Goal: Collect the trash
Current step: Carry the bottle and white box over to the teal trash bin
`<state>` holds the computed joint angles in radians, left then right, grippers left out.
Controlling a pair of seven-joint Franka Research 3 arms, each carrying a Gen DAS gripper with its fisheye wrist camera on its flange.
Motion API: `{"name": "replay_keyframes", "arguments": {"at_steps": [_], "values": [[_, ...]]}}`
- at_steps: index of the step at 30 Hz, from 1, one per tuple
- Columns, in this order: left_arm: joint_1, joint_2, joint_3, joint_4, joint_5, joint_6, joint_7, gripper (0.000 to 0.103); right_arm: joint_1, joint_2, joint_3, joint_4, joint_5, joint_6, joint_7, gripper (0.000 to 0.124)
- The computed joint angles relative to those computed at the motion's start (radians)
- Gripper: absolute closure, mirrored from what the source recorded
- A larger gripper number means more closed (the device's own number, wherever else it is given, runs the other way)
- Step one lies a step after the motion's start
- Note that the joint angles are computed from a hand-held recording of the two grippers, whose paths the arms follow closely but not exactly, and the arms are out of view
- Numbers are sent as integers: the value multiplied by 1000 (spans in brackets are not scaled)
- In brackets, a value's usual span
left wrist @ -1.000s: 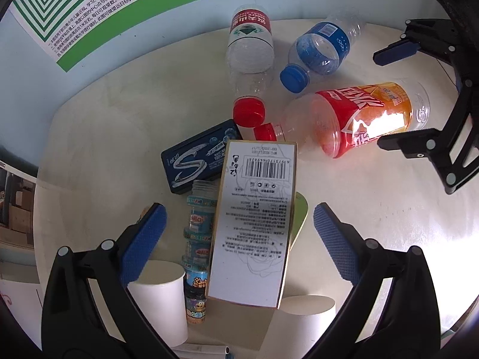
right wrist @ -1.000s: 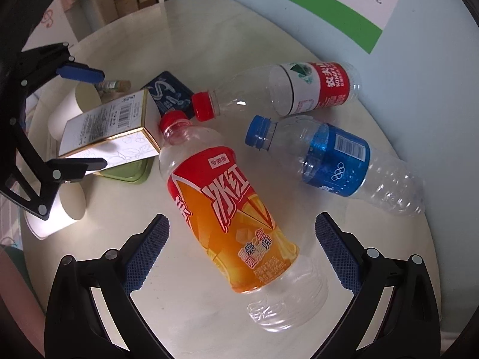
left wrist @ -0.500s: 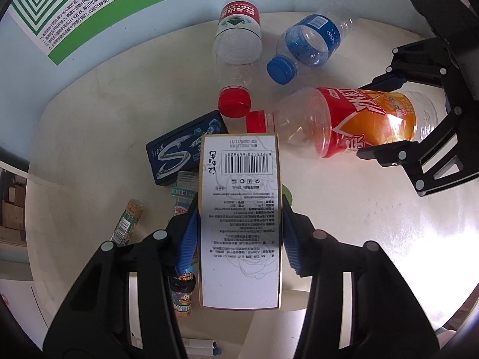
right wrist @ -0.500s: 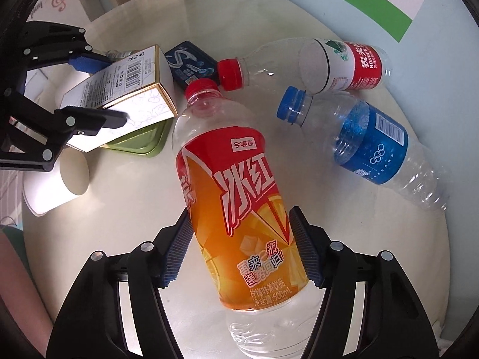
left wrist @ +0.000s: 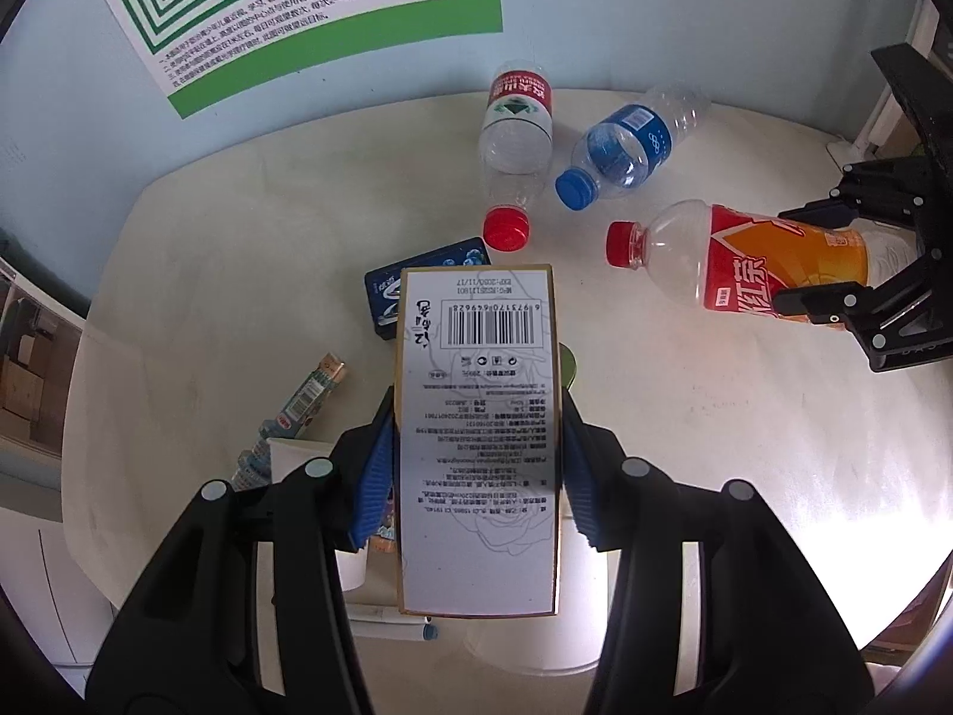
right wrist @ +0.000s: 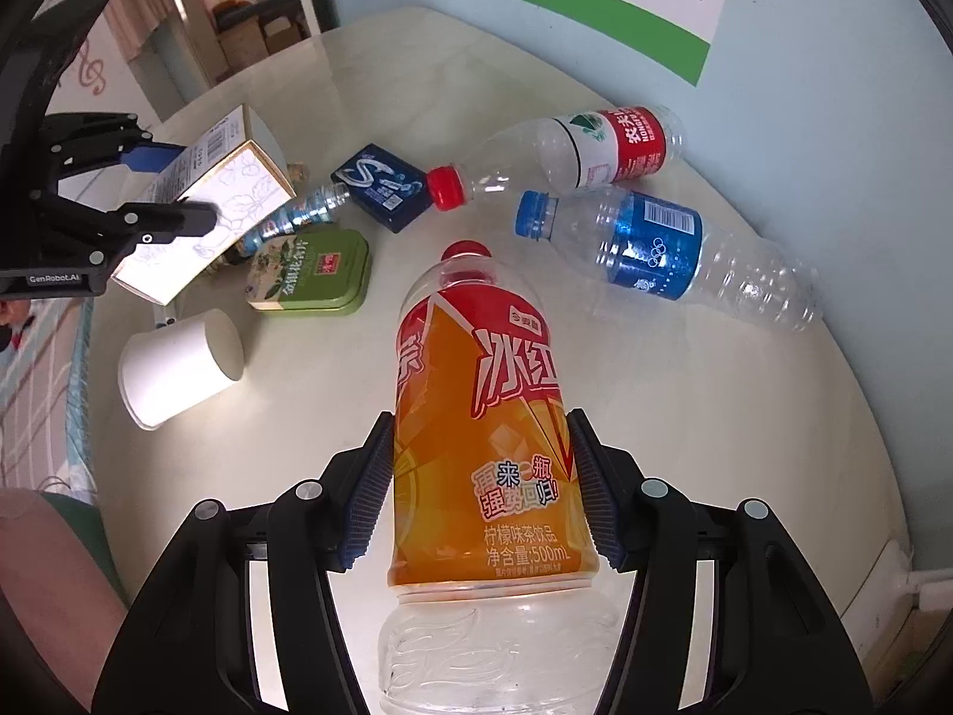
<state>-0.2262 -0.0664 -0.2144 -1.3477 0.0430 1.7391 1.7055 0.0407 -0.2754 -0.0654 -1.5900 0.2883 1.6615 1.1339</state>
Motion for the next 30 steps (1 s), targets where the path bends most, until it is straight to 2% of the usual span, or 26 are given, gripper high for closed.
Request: {"name": "replay_keyframes", "arguments": {"at_steps": [6,10,18,21,26,30], "values": [[22,-111,21,-49,14,9,-30,56,7,-52,-10,6,59,24,25,66],[45,-226,46,-118,27,-4,-65,56,32,-69,-14,38,118,24,21,66],[125,-460,117,-259,88,-137,-159,56,142,-16,16,143,287,15,-37,66],[156,-555,163,-341,107,-172,-179,56,188,23,53,185,338,12,-26,66],[209,-701,270,-489,120,-215,-179,56,275,98,146,265,328,17,25,66],[263,-766,367,-574,140,-240,-145,56,361,192,221,343,305,19,97,66]]}}
